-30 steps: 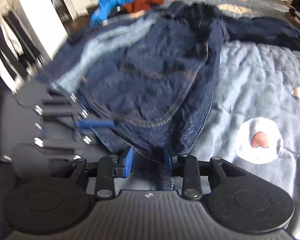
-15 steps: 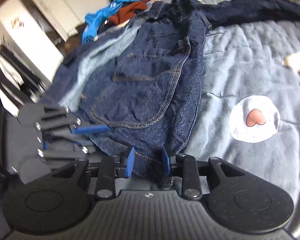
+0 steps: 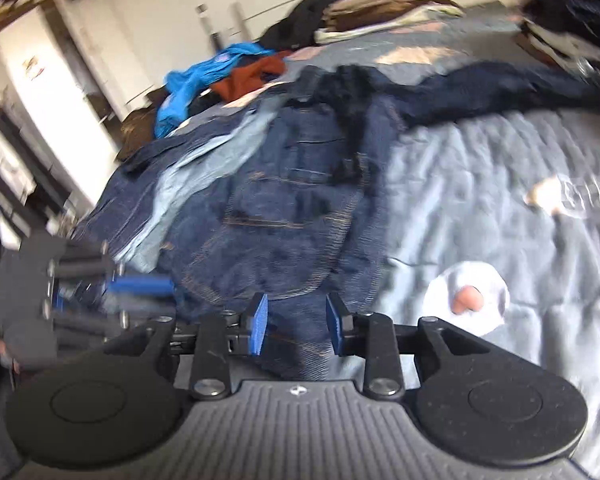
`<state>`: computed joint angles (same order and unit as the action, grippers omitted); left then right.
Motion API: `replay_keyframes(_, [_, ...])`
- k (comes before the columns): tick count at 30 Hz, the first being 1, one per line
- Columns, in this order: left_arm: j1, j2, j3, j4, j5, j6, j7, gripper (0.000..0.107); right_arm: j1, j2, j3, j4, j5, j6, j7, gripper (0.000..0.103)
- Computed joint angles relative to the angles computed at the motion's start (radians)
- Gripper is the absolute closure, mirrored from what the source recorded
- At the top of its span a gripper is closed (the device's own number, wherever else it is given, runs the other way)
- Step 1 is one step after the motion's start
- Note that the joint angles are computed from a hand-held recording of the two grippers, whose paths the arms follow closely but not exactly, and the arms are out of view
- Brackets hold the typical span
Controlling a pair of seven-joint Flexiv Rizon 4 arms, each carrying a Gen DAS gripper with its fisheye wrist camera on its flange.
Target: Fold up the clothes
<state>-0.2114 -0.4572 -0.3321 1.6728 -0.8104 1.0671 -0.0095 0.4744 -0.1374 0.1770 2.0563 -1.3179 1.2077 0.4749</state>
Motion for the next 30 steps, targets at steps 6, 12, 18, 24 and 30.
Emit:
replay_keyframes(6, [-0.003,-0.023,-0.005,-0.038,-0.087,0.005,-0.095,0.082,0.106,-0.097,0.059,-0.106,0.398,-0.287,-0.489,0.07])
replay_keyframes(12, [0.0,-0.037,-0.016,-0.039,-0.078,0.07,-0.135,0.076,0.118,-0.058,0.021,-0.063,0.396,-0.229,-0.422,0.067])
replay_keyframes(18, [0.038,-0.023,-0.055,-0.02,-0.218,0.148,-0.094,0.07,0.114,-0.039,-0.015,-0.117,0.169,-0.235,-0.295,0.058])
replay_keyframes(24, [0.057,-0.004,-0.045,-0.016,-0.295,0.31,-0.026,0.065,0.097,-0.213,-0.075,-0.321,0.083,-0.08,-0.352,0.05])
replay_keyframes(30, [0.035,0.007,0.167,-0.016,0.0,0.31,-0.312,0.048,0.123,-0.417,-0.102,-0.536,0.235,0.078,-0.566,0.049])
